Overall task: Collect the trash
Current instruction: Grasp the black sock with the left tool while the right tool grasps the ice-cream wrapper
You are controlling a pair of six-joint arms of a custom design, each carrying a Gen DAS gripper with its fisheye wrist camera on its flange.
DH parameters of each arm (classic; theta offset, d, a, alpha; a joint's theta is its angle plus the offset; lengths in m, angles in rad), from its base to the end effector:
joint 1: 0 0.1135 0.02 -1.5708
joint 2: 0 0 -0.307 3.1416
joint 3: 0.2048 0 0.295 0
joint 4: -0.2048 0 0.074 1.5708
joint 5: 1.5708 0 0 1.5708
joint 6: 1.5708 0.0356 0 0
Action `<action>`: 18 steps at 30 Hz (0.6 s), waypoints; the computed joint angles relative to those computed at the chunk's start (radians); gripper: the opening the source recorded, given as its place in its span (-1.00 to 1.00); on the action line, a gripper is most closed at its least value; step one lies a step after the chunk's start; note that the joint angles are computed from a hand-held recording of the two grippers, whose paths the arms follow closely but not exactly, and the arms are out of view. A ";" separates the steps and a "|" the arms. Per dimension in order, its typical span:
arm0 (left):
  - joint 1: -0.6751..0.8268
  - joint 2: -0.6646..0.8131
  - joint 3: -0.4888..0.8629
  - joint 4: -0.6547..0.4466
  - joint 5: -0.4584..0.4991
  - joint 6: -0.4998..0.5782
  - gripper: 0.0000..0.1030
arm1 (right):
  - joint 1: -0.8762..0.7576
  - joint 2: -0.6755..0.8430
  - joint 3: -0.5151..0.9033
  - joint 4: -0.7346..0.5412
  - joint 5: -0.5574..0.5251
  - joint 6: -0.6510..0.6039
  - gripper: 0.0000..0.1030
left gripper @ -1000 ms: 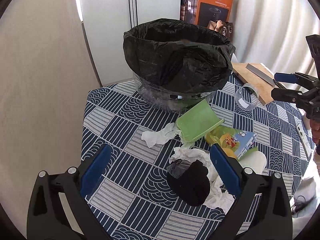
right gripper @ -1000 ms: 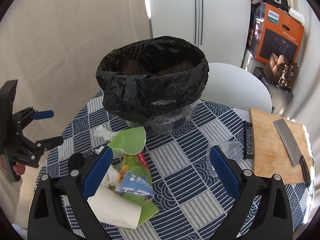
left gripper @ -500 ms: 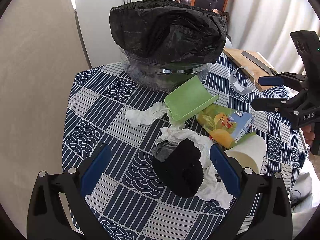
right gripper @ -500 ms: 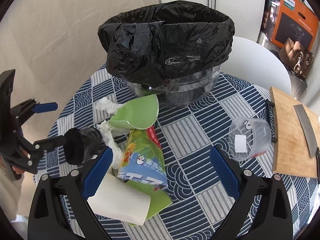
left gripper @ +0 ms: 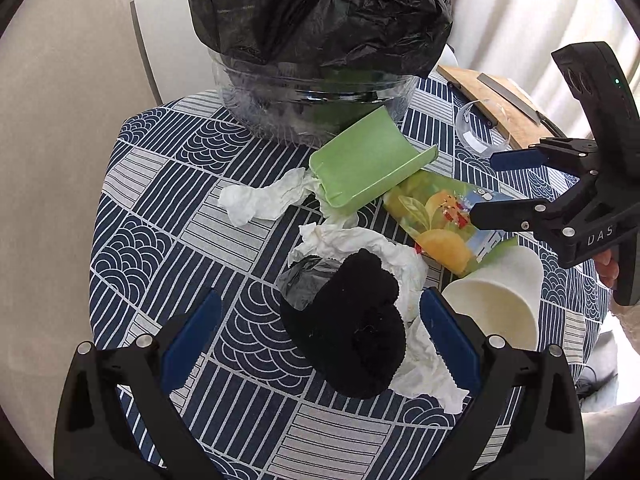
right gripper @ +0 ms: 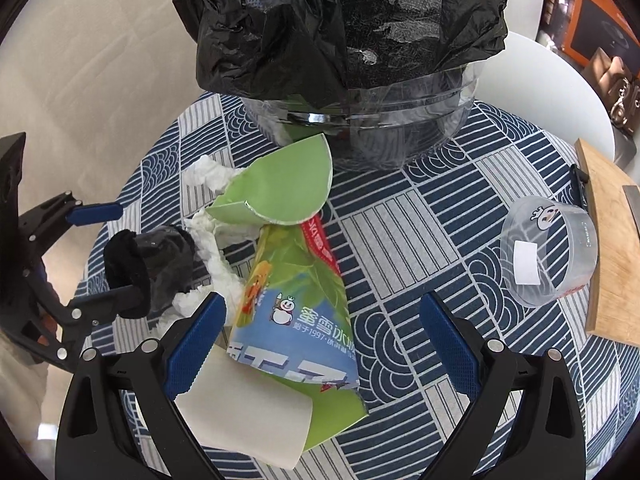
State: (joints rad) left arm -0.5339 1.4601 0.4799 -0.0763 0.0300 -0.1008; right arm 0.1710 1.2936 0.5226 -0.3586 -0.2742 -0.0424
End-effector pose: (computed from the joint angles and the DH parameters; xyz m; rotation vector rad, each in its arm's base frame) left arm 0.2152 -0.1285 0.1167 0.5797 2.5864 -0.2553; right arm 0.2262 0.0488 0.1526 -0.3693 2.6667 0.4092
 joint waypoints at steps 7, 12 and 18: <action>-0.011 0.034 0.016 -0.004 0.031 0.011 0.88 | -0.007 0.066 0.007 0.027 -0.033 0.006 0.80; -0.017 0.067 0.026 0.000 0.052 0.007 0.88 | -0.005 0.105 0.010 0.041 -0.049 0.016 0.78; -0.012 0.077 0.017 0.037 0.017 -0.002 0.54 | -0.017 0.165 0.034 0.026 -0.107 -0.002 -0.02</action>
State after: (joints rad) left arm -0.5461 1.5369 0.4970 -0.0398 0.0473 -0.1031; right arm 0.1545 1.4589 0.5565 -0.3324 -0.3813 -0.0443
